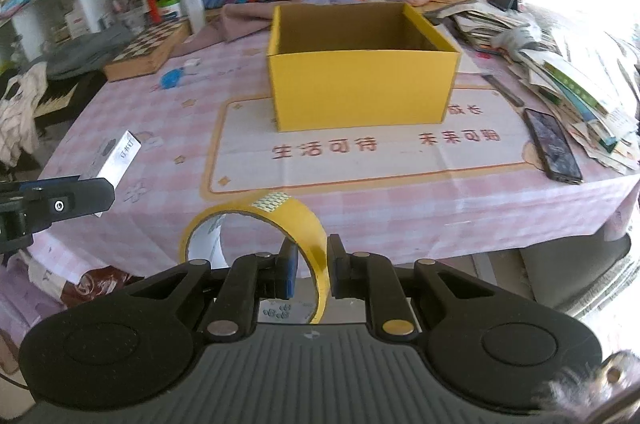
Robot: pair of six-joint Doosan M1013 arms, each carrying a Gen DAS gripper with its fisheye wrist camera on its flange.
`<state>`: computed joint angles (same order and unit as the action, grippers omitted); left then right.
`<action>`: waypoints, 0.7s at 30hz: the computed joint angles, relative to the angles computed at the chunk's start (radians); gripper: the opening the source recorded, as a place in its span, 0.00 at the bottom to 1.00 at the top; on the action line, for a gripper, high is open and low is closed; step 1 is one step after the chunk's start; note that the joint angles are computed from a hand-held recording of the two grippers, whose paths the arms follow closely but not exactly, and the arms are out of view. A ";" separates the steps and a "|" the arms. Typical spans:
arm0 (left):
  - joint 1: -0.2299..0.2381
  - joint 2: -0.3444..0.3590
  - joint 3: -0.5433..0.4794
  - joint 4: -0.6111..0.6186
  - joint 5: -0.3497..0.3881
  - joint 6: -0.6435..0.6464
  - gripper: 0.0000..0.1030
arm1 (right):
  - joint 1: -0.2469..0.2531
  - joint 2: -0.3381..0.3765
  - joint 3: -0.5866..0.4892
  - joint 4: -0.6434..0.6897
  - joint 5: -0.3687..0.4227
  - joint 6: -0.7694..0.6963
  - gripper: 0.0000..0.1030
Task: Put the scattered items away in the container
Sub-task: 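Carry the tape roll with the right tool while the left tool carries the packet toward the yellow box, then lower the tape roll into the box with the right tool while the left tool lowers the packet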
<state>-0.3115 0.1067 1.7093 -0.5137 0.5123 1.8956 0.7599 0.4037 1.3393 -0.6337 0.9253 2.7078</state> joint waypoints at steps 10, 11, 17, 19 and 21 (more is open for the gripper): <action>-0.021 0.038 -0.044 -0.050 0.023 0.071 0.27 | -0.020 -0.016 0.022 -0.024 0.013 0.046 0.14; -0.022 0.042 -0.049 -0.050 0.025 0.073 0.27 | -0.022 -0.016 0.022 -0.028 0.012 0.050 0.14; -0.029 0.058 -0.072 -0.055 0.030 0.090 0.27 | -0.033 -0.020 0.026 -0.044 0.012 0.074 0.14; -0.030 0.064 -0.079 -0.054 0.031 0.094 0.27 | -0.036 -0.018 0.024 -0.045 0.012 0.076 0.14; -0.032 0.069 -0.086 -0.057 0.031 0.102 0.27 | -0.039 -0.017 0.023 -0.047 0.011 0.076 0.14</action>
